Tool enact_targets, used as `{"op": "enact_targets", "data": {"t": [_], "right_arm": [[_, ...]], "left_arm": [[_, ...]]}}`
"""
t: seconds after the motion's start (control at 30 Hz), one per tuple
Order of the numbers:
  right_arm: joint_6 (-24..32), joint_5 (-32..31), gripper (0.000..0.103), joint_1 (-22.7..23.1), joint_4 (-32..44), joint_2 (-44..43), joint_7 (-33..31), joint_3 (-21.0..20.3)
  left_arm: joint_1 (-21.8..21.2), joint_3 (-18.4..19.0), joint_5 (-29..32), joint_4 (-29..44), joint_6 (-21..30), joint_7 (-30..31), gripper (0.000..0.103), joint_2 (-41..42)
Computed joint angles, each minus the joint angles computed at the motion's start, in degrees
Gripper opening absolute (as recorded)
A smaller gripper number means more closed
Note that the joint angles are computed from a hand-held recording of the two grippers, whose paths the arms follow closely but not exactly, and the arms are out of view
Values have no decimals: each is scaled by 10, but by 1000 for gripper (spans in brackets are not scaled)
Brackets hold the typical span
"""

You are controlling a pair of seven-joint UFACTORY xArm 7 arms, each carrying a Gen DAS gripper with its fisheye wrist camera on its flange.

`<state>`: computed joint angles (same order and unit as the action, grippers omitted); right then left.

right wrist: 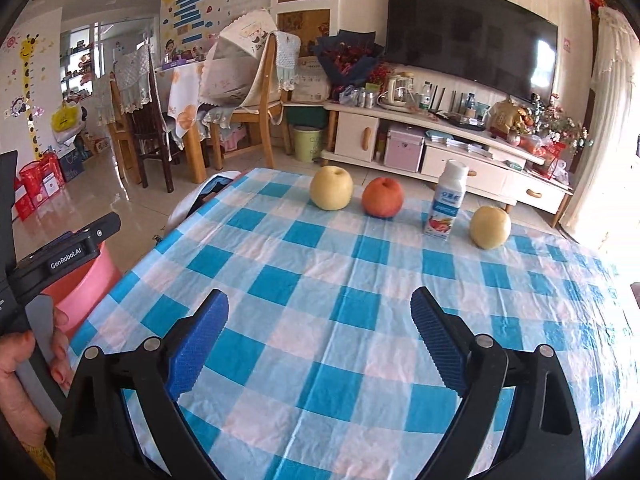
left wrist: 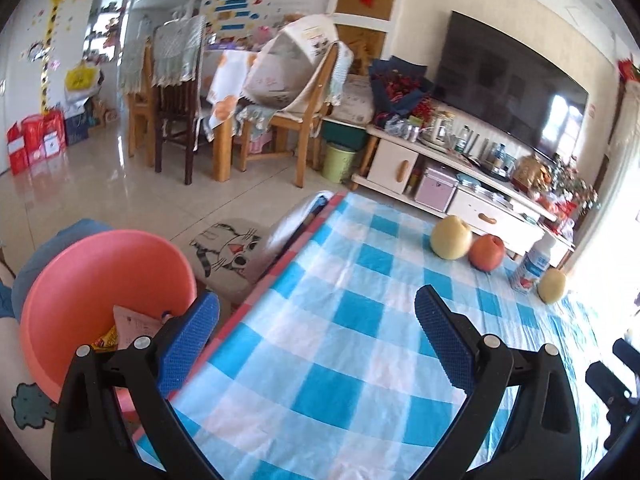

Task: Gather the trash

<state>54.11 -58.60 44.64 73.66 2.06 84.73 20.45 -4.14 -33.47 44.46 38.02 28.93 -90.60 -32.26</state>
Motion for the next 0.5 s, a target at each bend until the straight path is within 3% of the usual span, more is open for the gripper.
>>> {"op": "enact_targets", "data": {"t": [0.1, 0.27, 0.5], "right_arm": [[7, -10, 93, -7, -41, -46, 24, 5], [12, -21, 94, -40, -101, -121, 58, 32], [7, -9, 94, -86, -176, -226, 75, 62]], "left_arm": [[8, -41, 28, 34, 18, -12, 99, 19], [-5, -108, 86, 107, 103, -29, 99, 62], [-48, -159, 142, 194, 179, -45, 99, 138]]}}
